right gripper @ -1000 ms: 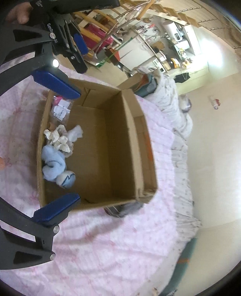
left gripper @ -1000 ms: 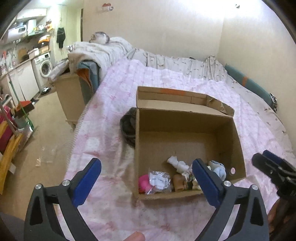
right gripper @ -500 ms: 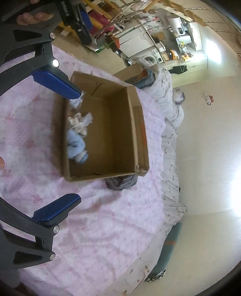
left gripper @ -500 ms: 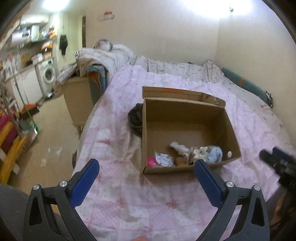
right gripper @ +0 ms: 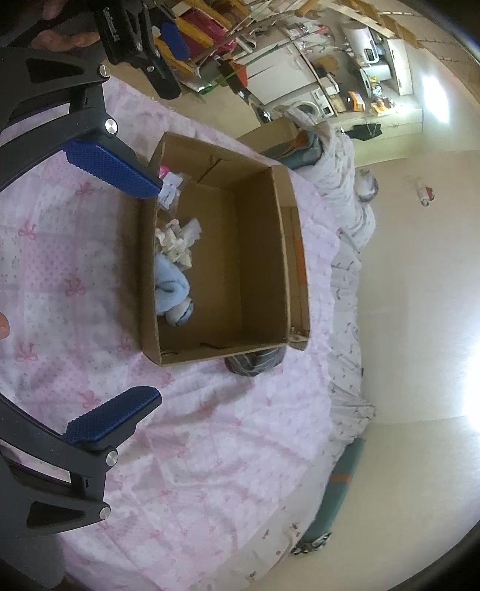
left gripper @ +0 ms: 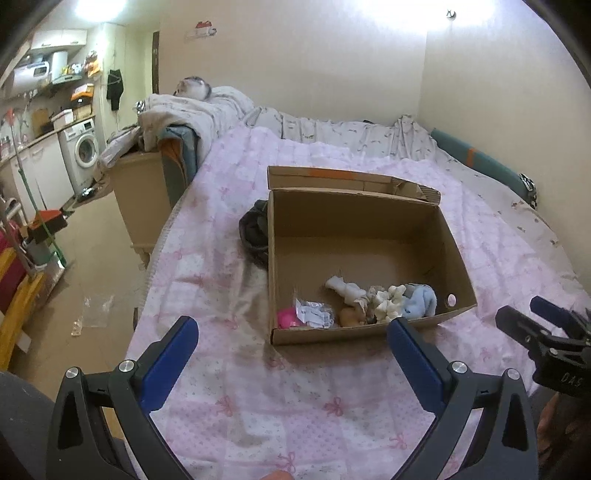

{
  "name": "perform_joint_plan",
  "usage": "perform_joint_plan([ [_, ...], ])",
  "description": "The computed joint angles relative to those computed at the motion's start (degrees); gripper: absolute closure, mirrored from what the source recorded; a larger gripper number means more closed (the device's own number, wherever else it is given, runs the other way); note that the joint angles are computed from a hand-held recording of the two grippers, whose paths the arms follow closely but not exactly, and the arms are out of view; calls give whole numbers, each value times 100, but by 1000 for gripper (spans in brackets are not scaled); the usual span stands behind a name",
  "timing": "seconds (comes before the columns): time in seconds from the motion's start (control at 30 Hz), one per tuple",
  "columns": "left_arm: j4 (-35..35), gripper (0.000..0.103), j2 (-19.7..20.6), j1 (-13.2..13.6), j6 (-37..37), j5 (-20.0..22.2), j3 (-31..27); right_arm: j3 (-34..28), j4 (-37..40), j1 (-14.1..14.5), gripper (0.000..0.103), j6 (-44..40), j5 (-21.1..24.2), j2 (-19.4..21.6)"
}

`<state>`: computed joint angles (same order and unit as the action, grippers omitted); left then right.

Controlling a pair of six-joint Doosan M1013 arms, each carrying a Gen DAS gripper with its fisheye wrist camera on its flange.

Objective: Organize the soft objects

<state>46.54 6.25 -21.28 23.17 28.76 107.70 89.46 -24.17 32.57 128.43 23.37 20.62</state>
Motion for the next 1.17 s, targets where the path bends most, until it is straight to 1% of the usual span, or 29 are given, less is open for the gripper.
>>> perform_joint_plan([
  [0.27, -141, 1, -19, 69, -34, -124, 16, 0, -128, 31, 0, 54, 45, 19],
  [1.07, -213, 1, -11, 57, 124, -124, 13, -24, -134, 36, 0, 36, 85, 25],
  [1.17, -318, 1, -9, 64, 254, -132, 2, -21, -128, 35, 0, 28, 76, 25],
])
